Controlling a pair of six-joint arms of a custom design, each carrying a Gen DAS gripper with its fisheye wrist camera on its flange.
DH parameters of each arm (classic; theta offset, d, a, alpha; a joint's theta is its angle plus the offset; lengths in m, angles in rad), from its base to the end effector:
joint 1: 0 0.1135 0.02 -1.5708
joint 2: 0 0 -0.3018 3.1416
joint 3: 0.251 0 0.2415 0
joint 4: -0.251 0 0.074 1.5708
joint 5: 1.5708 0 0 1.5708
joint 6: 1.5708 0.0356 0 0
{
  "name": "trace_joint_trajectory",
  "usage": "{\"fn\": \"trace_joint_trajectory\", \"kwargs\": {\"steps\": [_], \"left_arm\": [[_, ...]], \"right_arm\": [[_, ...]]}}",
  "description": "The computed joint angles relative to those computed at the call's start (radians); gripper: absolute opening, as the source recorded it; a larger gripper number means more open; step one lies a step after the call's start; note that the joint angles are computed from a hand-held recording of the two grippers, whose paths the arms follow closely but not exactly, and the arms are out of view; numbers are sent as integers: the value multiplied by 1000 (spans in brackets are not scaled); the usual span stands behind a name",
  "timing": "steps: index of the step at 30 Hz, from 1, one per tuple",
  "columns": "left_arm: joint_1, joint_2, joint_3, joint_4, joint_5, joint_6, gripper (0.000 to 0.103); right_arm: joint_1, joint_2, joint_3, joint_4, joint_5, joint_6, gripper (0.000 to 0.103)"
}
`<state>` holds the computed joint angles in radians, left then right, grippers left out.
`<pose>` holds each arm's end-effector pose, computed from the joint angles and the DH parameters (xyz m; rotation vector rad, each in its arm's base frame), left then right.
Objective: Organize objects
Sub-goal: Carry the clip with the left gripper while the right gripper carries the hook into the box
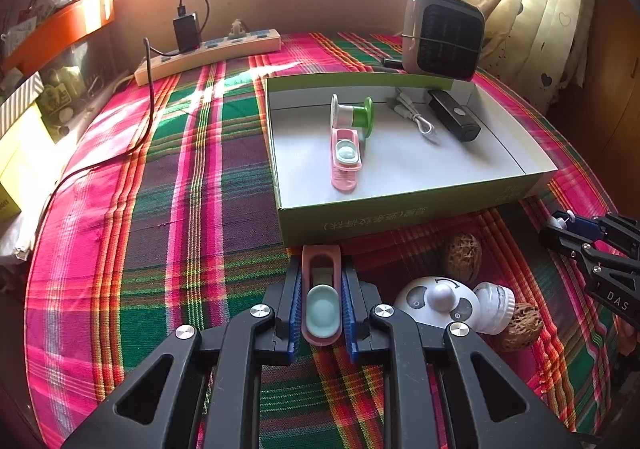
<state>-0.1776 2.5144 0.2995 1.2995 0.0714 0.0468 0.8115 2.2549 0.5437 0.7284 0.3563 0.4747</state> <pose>0.2344 -0.0447 -0.0193 0.3086 2.4694 -0.1440 0.2134 0.2068 0.0180 -0.2805 2.4514 0.0923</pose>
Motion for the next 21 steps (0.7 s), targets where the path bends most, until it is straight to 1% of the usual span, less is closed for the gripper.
{"fn": "trace_joint_trajectory", "kwargs": {"steps": [21], "left_arm": [[5, 4, 0, 5, 8, 1, 16]], "right_arm": [[5, -1, 3, -9, 9, -3, 30]]}}
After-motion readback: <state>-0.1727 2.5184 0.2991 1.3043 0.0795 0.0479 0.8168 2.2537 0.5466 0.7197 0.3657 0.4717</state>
